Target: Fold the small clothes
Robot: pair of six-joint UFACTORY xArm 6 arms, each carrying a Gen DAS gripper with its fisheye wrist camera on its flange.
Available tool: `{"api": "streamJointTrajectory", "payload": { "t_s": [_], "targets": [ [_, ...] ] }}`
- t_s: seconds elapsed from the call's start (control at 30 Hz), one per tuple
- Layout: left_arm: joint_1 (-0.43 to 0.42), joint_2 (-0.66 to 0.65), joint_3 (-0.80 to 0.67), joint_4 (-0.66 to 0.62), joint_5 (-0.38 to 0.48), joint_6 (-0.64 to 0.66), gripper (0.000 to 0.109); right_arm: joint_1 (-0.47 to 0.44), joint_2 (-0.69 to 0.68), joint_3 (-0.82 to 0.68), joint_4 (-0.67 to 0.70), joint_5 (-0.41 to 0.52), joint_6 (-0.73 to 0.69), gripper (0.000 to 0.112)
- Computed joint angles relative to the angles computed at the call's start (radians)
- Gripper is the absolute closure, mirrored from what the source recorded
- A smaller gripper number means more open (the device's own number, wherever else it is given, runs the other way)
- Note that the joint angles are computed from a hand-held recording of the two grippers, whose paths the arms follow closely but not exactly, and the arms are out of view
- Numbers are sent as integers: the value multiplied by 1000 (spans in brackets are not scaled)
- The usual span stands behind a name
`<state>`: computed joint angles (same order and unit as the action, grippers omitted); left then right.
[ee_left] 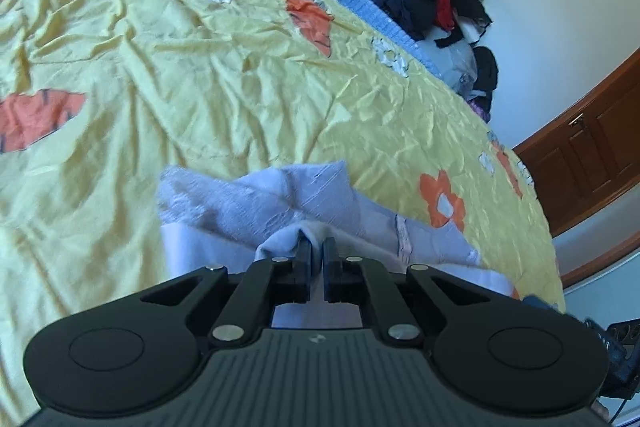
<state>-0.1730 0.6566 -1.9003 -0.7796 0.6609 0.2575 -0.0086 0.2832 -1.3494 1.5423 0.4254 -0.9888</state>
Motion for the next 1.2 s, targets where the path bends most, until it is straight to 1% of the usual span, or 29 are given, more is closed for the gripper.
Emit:
{"api": "streamJointTrajectory", "payload": {
  "t_s": [0.03, 0.07, 0.13, 0.17, 0.23, 0.3, 0.33, 0.37, 0.43, 0.5, 0.53, 0.57, 0.6, 0.63, 0.67, 0.73, 0.77, 0.8, 0.83, 0.87, 0.9, 0.93, 0.97, 1.0, 1.03, 1.07, 1.13, 1.2],
  "targets": [
    [5, -19, 23, -15, 2, 9, 103, -8, 0, 2, -46, 52, 29, 53],
    [8, -46, 60, -41, -7, 30, 103, -8, 0, 2, -95, 78, 59, 53],
    [6, -100, 135, -51, -50, 41, 103, -7, 15, -15, -208, 122, 111, 52],
    [3, -124, 165, -60, -60, 65, 103, -3, 23, -24, -257, 128, 136, 51],
    [2, -150, 187, -61, -25, 124, 103, 4, 44, -47, -359, 137, 175, 51],
    [-4, -147, 157, -6, 77, 180, 103, 9, 68, -78, -435, 152, 180, 51],
    [-15, -142, 137, 38, 128, 205, 103, 9, 84, -102, -475, 175, 174, 51],
    [-29, -137, 122, 75, 165, 238, 103, 6, 98, -126, -500, 208, 160, 51],
    [-60, -112, 77, 127, 224, 308, 103, 9, 127, -176, -545, 233, 171, 49],
    [-92, -75, 29, 176, 226, 322, 103, 15, 180, -253, -563, 227, 203, 49],
    [-106, -44, -9, 203, 222, 313, 103, 21, 207, -293, -554, 205, 216, 49],
    [-117, 6, -79, 233, 232, 289, 103, 28, 238, -339, -538, 170, 237, 49],
    [-125, 47, -135, 273, 232, 247, 103, 33, 259, -372, -526, 138, 253, 49],
    [-135, 91, -199, 336, 215, 180, 103, 43, 282, -404, -504, 80, 278, 48],
    [-140, 118, -232, 370, 180, 138, 103, 48, 298, -426, -487, 40, 295, 47],
    [-144, 147, -259, 410, 66, 81, 103, 59, 302, -439, -440, -39, 298, 47],
    [-144, 157, -264, 442, -2, 43, 103, 64, 296, -436, -408, -67, 271, 47],
    [-141, 175, -281, 492, -61, -9, 103, 69, 272, -412, -359, -83, 215, 46],
    [-138, 196, -309, 541, -94, -58, 103, 71, 236, -376, -295, -79, 128, 45],
    [-129, 236, -374, 607, -102, -132, 103, 62, 212, -350, -264, -48, 72, 42],
    [-122, 286, -468, 658, -68, -201, 103, 50, 184, -319, -263, 0, 40, 39],
    [-112, 313, -531, 668, -27, -244, 103, 35, 168, -302, -301, 69, 39, 38],
    [-103, 317, -553, 636, -9, -246, 103, 17, 162, -299, -372, 157, 57, 38],
    [-94, 296, -533, 562, 2, -206, 103, 6, 158, -297, -435, 229, 60, 38],
    [-88, 258, -479, 469, 1, -125, 103, 1, 159, -296, -494, 277, 48, 38],
    [-84, 217, -423, 411, 25, -54, 103, 3, 161, -297, -554, 299, 47, 39],
    [-85, 148, -327, 382, 79, 49, 103, 14, 181, -317, -699, 333, 91, 39],
    [-97, 92, -235, 374, 116, 144, 103, 25, 221, -360, -796, 358, 139, 40]
  ]
}}
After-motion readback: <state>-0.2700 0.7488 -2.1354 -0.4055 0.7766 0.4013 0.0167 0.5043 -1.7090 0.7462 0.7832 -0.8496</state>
